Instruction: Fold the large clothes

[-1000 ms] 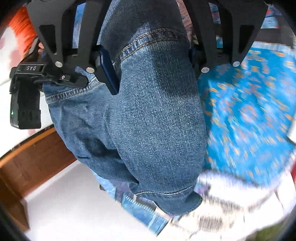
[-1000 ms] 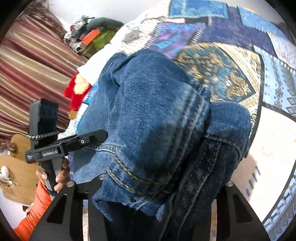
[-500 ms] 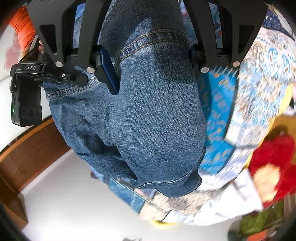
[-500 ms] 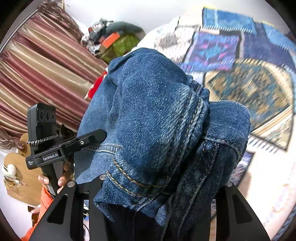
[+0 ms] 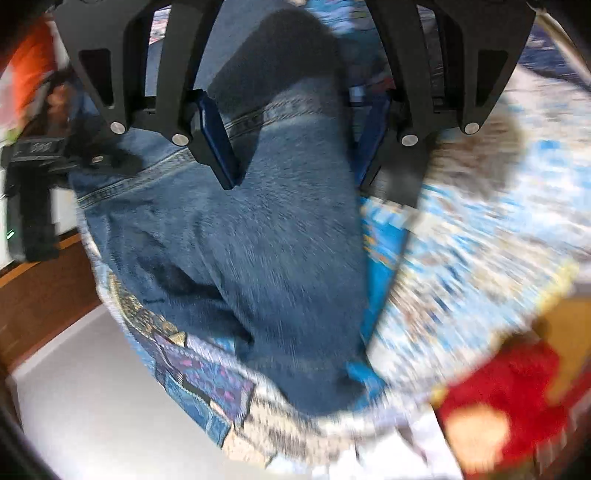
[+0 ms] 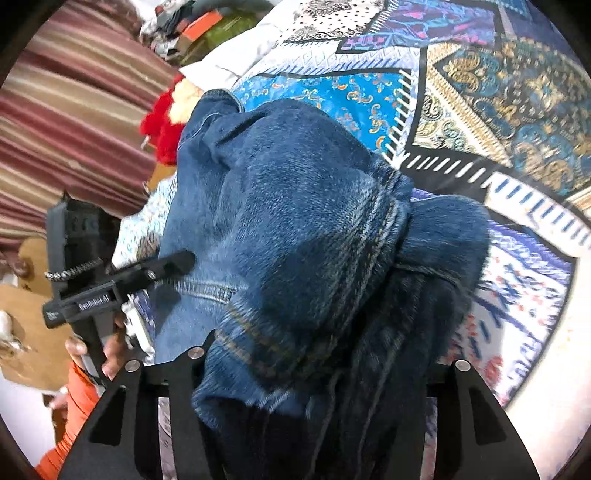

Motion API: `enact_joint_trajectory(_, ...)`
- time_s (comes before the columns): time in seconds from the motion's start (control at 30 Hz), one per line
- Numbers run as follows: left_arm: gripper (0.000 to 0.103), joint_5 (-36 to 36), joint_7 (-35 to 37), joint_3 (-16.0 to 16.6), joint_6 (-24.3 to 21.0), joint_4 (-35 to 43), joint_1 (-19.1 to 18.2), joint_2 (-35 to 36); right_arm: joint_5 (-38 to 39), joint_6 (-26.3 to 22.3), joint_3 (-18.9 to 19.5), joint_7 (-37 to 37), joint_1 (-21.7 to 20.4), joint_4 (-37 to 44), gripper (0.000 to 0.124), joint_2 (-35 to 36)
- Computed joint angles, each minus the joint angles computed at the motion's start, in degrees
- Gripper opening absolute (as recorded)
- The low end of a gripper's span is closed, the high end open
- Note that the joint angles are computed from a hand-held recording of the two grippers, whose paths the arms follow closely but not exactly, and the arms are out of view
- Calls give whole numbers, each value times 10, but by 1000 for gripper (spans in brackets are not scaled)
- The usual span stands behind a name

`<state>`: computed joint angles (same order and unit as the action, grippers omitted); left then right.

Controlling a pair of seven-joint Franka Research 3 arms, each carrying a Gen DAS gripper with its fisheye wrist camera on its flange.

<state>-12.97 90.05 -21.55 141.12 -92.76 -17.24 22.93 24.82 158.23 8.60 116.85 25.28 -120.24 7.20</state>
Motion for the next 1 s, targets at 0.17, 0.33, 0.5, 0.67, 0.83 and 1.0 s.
enact_joint_trajectory(0.17,65,105,-12,28,59,-46,-28,-48,-163,-49,-13,117,13,-10,53,-54)
enact_joint_trajectory(0.33,85,89,29,4,121,-111,-19,-84,-389,-99,5,291,19,-18,62,-92)
enact_joint_trajectory(0.5,89,121,13,7,126,-160,-41,-99,-490,-93,32,386,12,-40,94,-111)
enact_joint_trajectory(0.67,99,156,-29,19,131,-199,-52,-114,-418,-122,29,301,24,-37,94,-86)
enact_joint_trajectory(0.83,100,126,-1,21,109,-216,-30,-140,-343,-92,20,234,22,-108,94,-140)
enact_joint_trajectory(1.0,100,143,-33,40,121,-202,-22,-150,-389,-116,43,263,-15,-124,94,-190)
